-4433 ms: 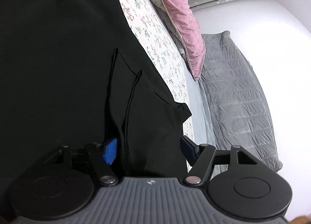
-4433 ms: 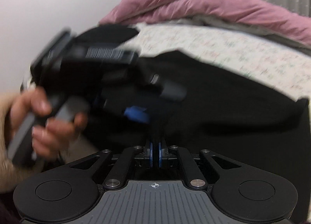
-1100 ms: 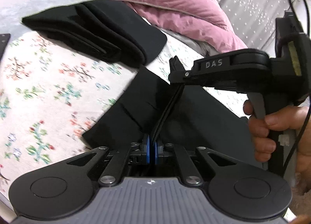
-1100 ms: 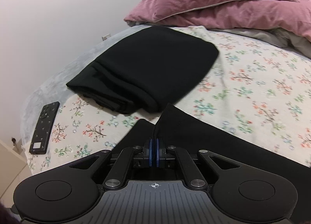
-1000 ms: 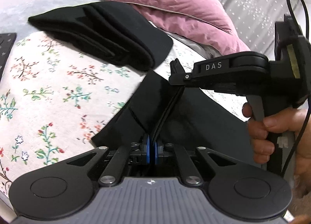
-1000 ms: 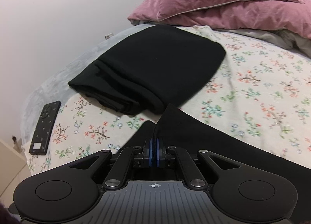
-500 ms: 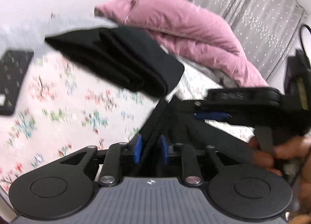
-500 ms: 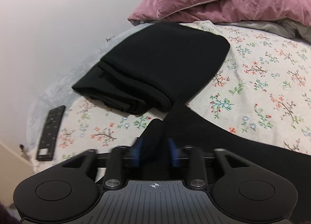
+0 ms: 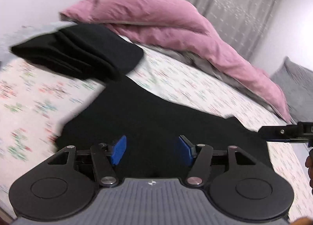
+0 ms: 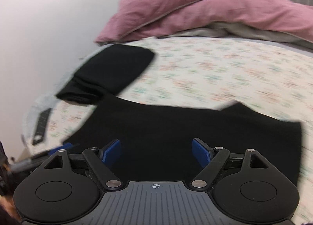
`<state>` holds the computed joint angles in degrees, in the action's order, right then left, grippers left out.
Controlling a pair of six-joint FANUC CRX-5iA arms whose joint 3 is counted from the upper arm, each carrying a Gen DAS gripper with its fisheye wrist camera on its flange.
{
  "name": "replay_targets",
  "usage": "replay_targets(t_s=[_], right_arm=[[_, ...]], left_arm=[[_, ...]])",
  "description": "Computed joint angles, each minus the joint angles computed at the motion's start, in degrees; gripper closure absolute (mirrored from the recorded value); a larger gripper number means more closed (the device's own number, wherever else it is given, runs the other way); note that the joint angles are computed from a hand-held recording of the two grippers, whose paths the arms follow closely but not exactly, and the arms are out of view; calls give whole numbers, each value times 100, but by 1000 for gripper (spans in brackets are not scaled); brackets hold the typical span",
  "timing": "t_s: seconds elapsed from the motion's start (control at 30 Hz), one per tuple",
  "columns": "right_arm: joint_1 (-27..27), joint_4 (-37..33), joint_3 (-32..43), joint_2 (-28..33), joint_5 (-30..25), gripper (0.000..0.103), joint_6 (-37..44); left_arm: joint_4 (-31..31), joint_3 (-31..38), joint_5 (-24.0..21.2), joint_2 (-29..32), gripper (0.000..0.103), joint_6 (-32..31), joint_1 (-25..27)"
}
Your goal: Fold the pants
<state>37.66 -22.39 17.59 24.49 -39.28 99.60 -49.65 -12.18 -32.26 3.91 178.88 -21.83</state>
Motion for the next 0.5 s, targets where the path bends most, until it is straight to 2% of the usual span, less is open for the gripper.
replay_targets(t_s=[0.23,0.37,0.5], right_arm=[[-489,232,-1077,-646,185,20,-188],[-797,28,-1538,-896,183,20,-197],[-1161,-522,-1750,-1027,-77,20,97]], left_arm=[[418,520,366,656,23,-1150,-343],[1080,581,961,908,23,-2315,-323],[1702,610,1429,1159,23,-3503,-338]])
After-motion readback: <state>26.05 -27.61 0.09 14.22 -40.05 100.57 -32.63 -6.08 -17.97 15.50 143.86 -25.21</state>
